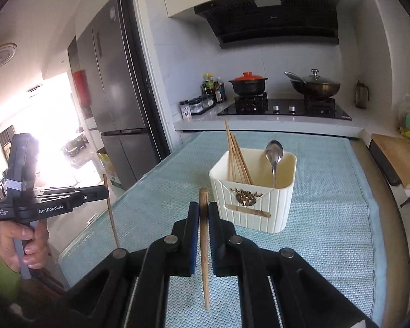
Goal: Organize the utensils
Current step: 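Lift both chopsticks and carry them over the cream holder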
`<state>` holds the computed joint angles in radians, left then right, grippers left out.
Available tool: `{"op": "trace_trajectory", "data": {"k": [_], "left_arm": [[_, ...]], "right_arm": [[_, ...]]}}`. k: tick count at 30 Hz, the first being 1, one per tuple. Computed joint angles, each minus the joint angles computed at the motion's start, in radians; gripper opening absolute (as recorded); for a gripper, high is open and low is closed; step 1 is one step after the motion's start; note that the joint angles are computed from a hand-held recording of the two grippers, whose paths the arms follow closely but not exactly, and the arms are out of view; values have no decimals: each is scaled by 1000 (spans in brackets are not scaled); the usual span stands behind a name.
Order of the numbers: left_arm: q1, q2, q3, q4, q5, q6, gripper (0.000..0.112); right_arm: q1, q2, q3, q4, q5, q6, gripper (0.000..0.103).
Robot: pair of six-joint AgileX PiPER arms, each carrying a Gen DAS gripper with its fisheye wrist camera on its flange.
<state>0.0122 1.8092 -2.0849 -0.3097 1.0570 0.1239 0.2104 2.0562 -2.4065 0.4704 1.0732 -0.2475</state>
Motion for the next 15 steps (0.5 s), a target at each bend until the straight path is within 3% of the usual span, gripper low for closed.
{"op": "trace_trajectory", "data": {"k": [6,15], "left_arm": [[-12,-47,40,-2,-68,1,3],[-25,-38,25,-27,-91,-6,3]], "right_arm": [[19,-154,227,-23,-160,-62,7],[14,-176,227,-33,-183,-59,7]]}}
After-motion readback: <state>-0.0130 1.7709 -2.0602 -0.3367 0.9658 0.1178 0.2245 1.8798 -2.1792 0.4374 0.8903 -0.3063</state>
